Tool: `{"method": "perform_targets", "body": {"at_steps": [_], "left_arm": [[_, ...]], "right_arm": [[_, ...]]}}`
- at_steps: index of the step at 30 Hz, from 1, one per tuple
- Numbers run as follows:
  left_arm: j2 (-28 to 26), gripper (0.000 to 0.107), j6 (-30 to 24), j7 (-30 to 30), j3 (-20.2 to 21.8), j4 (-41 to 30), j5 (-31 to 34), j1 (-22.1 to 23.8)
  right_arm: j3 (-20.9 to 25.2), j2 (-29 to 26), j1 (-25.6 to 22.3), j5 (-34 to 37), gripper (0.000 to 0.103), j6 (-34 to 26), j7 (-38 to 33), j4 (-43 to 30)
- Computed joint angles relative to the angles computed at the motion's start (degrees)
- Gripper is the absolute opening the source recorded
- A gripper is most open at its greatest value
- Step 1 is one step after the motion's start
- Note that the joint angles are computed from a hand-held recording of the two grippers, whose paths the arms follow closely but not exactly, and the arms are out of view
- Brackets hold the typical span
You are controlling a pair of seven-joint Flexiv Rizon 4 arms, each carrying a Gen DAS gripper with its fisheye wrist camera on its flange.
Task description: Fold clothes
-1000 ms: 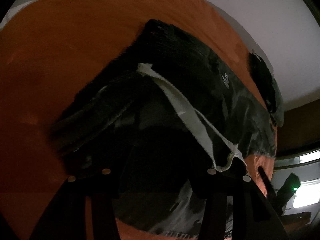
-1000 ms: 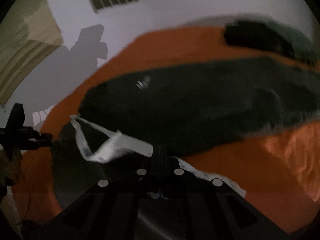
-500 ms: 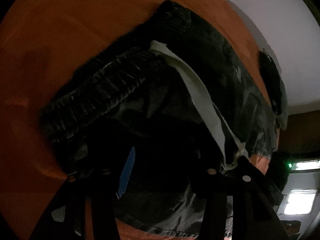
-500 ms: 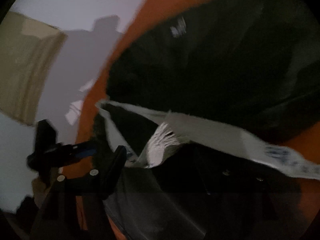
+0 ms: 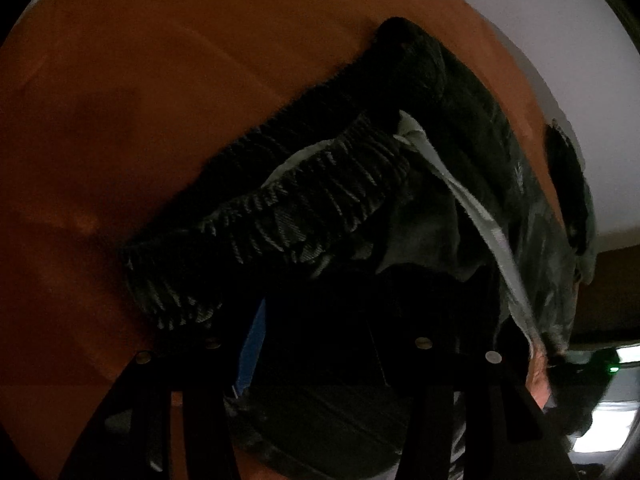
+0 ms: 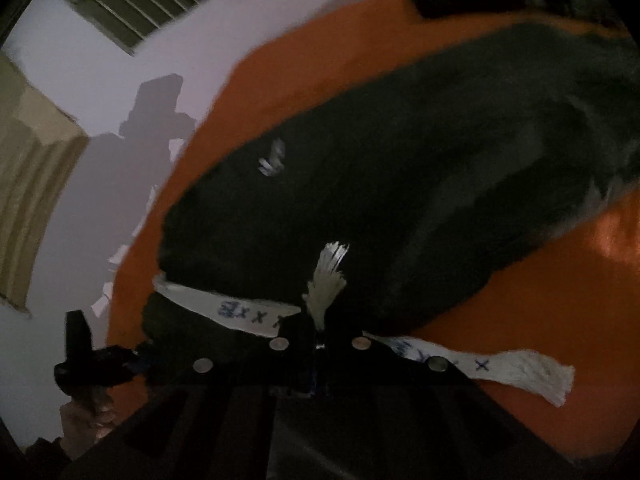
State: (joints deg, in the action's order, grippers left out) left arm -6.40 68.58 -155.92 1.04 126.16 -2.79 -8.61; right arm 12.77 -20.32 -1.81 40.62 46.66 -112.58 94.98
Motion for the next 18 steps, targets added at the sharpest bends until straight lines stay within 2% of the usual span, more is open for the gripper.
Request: {"method": "perform_targets", "body": {"at_steps": [3,5,6,7,8,11,14,16,18], "left_arm": [[2.2,0.051,-3.3,-0.3,0.1,-0.5,1.4,-0.3],[5.7,0.052,-2.7,-2.6,0.1,1.3,3.4,-0.8],[7.9,0.052,-3.1,-4.7,-0.1,2.3,5.6,-0.8],[10.6,0.052,-3.8,-7.8,-0.6,3.4,8.6,-0.7],[13.3,0.054,-4.7,-10.6,-1.4,4.6,11.2,-0.3],[17.4,0.061,-4.4,-13.6,-2.9,8.7,12.3,0.9],[15.4,0.061,2.3,-10.0,-2.1,12.0,5.5,0.5],[12.8,0.061,7.5,-5.8,-1.7,13.2,-0.1,-0.5],[11.2,0.061,4.9,-3.8,-2.3,11.0,1.3,1.2]], "right_arm": [[0.0,-0.9,-0.8,0.7,0.006,-2.2,-0.2,0.1],[0.9,0.1,-4.1,6.4,0.009,-3.8,-2.7,0.1],[1.0,1.3,-5.8,9.6,0.016,-4.6,-4.7,0.4],[0.5,2.7,-7.2,11.5,0.041,-5.6,-6.5,1.0],[-0.4,4.3,-8.2,12.6,0.057,-6.6,-7.9,1.8],[-4.3,9.1,-11.9,14.2,0.058,-11.8,-11.2,4.7],[-9.6,13.8,-15.3,13.4,0.058,-16.0,-12.0,8.4],[-13.2,17.3,-17.0,10.8,0.058,-15.7,-9.8,12.3],[-16.8,20.0,-18.9,7.3,0.058,-14.3,-6.2,16.2]]}}
